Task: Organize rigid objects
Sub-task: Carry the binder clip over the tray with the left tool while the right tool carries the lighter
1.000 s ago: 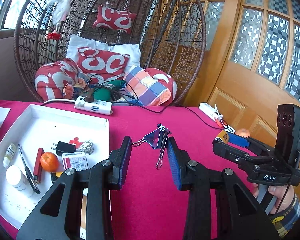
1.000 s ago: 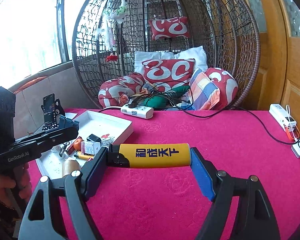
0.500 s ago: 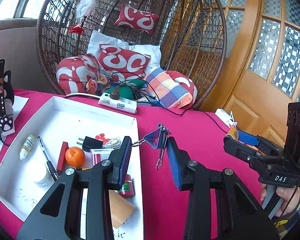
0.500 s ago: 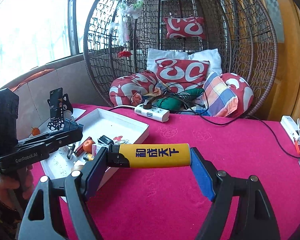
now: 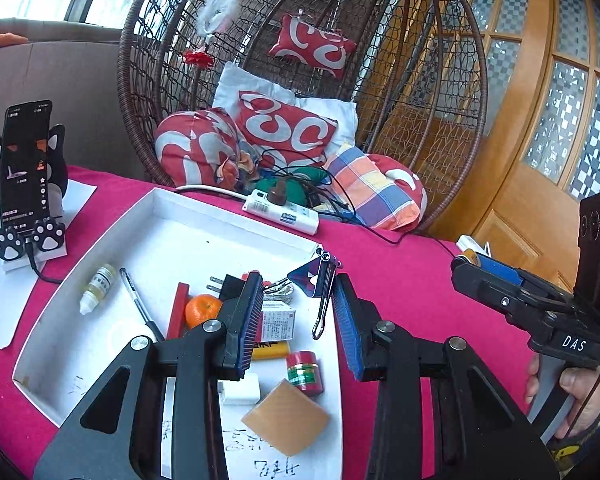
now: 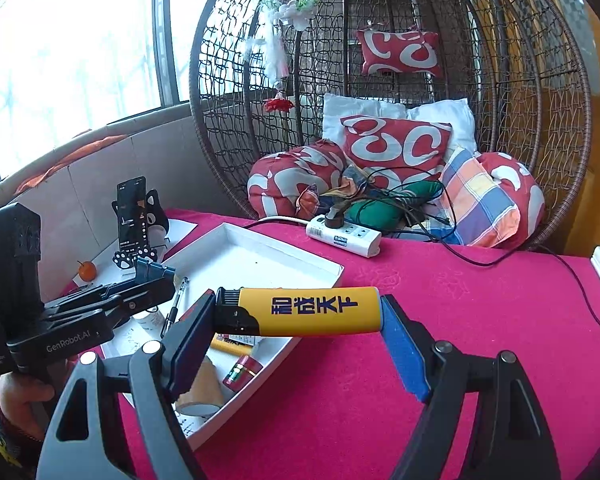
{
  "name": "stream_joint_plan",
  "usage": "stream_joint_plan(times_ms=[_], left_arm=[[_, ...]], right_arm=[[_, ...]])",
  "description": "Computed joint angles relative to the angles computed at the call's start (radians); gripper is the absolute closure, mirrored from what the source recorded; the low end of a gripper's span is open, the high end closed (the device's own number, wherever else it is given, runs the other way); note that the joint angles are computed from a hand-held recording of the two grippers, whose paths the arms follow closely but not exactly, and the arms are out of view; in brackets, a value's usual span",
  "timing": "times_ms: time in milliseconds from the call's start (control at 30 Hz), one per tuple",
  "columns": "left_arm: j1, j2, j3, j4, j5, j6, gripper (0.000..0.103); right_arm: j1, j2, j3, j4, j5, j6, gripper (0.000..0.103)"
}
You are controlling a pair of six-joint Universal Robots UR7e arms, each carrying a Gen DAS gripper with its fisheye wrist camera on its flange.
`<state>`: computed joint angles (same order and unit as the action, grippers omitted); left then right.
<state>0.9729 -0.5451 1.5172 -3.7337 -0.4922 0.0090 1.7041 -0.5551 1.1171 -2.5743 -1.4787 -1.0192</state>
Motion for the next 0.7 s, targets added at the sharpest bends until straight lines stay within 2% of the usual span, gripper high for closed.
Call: stream_joint_plan(times_ms=[267,500,700], left_arm=[[0.010,-0.022,0.033,0.003,0.049,-0.042,0.067],[0.051,-0.066,0.031,0.130,0.050,-0.135,0.067],[0.077,-0.092,0.040,0.188,0.060,-0.195,0.067]], right_arm=[[0.024,0.067,-0.079,0.080,-0.019,0.063,0.023],[0.038,0.135,-0.142,0.128,-0.059,0.122,0.023],[0.047,0.181,-0.164,0.122,-0.094,0.127,0.023]])
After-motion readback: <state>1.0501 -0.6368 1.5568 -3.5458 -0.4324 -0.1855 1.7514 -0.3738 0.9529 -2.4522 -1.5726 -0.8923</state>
